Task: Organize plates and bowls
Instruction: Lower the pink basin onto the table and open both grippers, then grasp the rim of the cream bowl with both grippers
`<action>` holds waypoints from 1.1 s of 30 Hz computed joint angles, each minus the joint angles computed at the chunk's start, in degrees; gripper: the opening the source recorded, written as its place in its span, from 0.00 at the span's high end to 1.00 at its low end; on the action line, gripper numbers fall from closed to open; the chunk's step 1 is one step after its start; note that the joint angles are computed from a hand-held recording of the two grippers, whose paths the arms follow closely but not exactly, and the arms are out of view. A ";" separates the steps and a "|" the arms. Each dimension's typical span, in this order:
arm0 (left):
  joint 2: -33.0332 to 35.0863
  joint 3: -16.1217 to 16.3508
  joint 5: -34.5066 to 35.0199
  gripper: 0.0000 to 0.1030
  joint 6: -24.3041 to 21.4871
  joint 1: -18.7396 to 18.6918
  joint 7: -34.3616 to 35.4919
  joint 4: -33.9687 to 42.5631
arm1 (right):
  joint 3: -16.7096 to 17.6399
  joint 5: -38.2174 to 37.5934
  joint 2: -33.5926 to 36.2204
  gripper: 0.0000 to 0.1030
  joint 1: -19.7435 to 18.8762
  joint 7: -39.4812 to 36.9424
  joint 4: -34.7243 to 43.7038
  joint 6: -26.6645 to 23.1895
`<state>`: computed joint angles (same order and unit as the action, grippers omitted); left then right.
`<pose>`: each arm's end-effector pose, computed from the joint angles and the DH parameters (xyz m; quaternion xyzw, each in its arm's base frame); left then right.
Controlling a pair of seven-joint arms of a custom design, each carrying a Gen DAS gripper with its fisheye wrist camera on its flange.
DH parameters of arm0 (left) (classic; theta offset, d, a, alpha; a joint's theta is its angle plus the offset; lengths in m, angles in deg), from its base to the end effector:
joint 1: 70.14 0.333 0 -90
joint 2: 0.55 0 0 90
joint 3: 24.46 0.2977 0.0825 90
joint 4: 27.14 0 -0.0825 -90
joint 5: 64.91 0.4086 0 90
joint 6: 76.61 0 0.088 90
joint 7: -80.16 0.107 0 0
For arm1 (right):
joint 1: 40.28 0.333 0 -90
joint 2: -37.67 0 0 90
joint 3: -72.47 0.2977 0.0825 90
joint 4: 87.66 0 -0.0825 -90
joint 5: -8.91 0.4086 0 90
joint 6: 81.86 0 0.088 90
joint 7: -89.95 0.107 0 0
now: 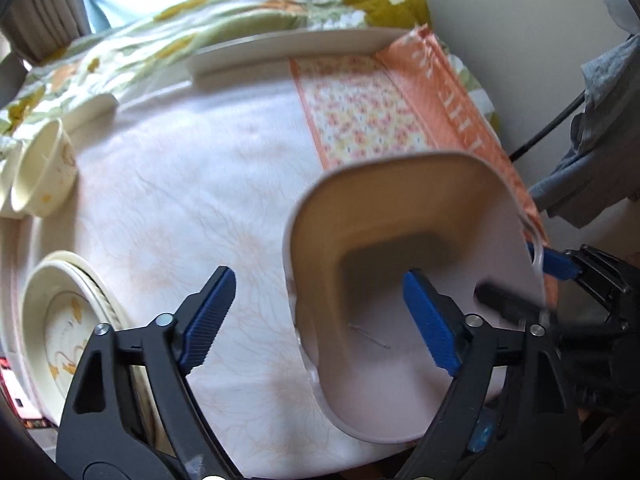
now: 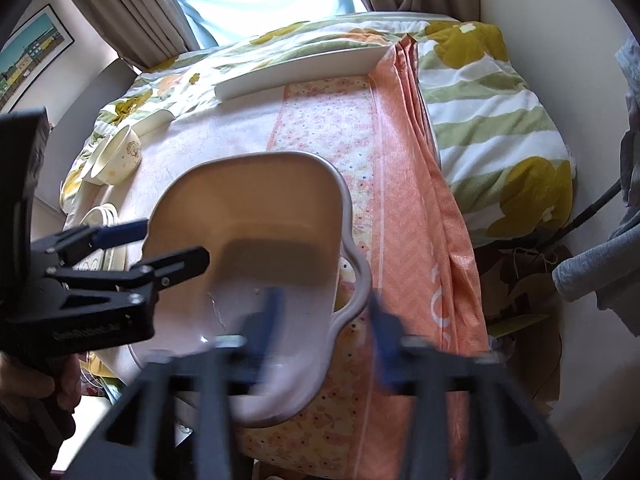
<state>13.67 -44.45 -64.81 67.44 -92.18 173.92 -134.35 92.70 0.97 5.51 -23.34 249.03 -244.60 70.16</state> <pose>0.5031 -0.4367 0.4031 -0.3800 0.9015 -0.2001 0.0531 0.3409 0.2510 0.3948 -0.5111 0.8211 -0.1090 0.2296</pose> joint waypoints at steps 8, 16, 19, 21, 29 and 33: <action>-6.17 1.20 0.26 0.16 1.89 1.08 -2.53 -2.60 | 2.61 -5.14 -5.11 0.11 -0.98 -0.58 0.86 -2.87; -17.47 5.20 -4.18 0.00 8.15 3.69 -0.67 -7.79 | 3.23 -11.25 -1.41 0.11 -5.04 -8.12 10.51 2.21; -18.14 7.12 -4.08 0.00 7.91 5.28 -0.80 -6.86 | 1.14 -10.87 5.10 0.11 -4.63 -14.24 17.87 4.00; -17.51 8.64 -6.75 0.00 7.42 6.55 1.11 -5.52 | 0.87 -10.96 9.92 0.11 -4.86 -16.10 23.75 3.41; -5.29 9.90 -13.18 0.01 -2.08 14.11 7.19 9.50 | -1.36 -12.79 34.76 0.11 -2.27 -18.01 51.30 -4.36; 6.02 8.07 -18.88 0.02 -11.08 18.77 8.60 22.54 | -3.55 -8.69 47.26 0.11 0.66 -21.39 64.20 -8.64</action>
